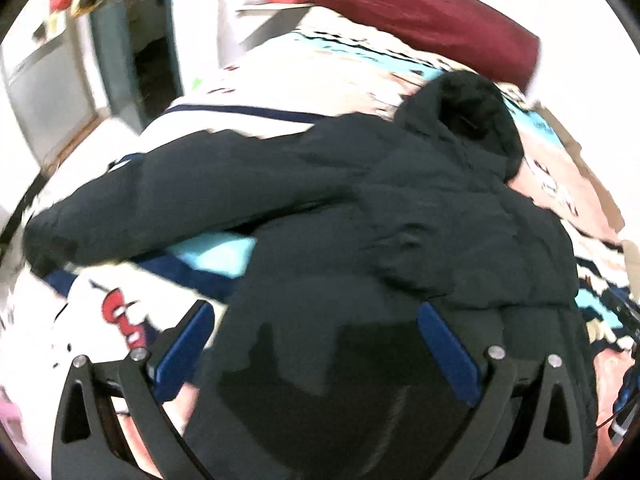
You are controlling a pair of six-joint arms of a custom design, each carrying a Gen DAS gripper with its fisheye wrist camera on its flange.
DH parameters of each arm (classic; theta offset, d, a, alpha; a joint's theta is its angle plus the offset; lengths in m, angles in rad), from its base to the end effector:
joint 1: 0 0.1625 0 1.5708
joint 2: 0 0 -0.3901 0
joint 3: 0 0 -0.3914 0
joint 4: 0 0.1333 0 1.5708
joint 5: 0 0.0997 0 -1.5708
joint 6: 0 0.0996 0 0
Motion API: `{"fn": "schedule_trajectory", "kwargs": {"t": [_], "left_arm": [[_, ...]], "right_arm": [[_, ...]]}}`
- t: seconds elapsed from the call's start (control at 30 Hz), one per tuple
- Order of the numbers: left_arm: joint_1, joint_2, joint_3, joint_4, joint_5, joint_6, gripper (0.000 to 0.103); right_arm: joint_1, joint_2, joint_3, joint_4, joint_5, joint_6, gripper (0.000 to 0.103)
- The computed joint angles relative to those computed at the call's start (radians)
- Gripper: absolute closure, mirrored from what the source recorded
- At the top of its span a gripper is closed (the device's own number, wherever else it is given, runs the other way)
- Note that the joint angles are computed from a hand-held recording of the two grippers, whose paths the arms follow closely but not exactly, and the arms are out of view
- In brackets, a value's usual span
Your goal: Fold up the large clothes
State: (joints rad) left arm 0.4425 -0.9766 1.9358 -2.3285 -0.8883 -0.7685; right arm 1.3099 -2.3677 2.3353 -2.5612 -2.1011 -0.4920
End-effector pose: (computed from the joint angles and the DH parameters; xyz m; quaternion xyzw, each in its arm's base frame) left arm -0.3908 -0.4022 0.0696 0.2009 0.9164 -0.2153 0.2711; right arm 0.0189 -0.2508 0.4882 -0.0304 -0.8508 0.3552 0.3862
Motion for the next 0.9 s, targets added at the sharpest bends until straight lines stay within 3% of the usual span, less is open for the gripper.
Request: {"fn": "schedule_trajectory", "kwargs": {"t": [0.2, 0.4, 0.6, 0.77, 0.8, 0.87, 0.9], "left_arm": [[0.096, -0.22, 0.147, 0.031, 0.047, -0.101, 0.0], [0.261, -0.361, 0.219, -0.069, 0.083, -0.149, 0.001], [0.435, -0.346, 0.21, -0.288, 0.007, -0.171, 0.002], [0.493, -0.303, 0.196, -0.415, 0.019, -0.19, 0.006], [0.501, -0.295, 0.188, -0.421, 0.026, -0.2, 0.012], [0.516, -0.281, 0.179, -0.44, 0.024, -0.213, 0.035], [0.529, -0.277, 0.179, -0.475, -0.003, -0.207, 0.056]], "right_arm": [[0.19, 0.027, 0.019, 0.001, -0.132, 0.109, 0.038], [0.258, 0.078, 0.031, -0.024, -0.185, 0.172, 0.038], [0.261, 0.11, 0.042, -0.036, -0.201, 0.195, 0.038], [0.262, 0.111, 0.041, -0.037, -0.223, 0.191, 0.038], [0.255, 0.104, 0.041, -0.036, -0.224, 0.189, 0.038], [0.24, 0.09, 0.043, -0.035, -0.22, 0.183, 0.038], [0.235, 0.086, 0.045, -0.036, -0.221, 0.181, 0.038]]}}
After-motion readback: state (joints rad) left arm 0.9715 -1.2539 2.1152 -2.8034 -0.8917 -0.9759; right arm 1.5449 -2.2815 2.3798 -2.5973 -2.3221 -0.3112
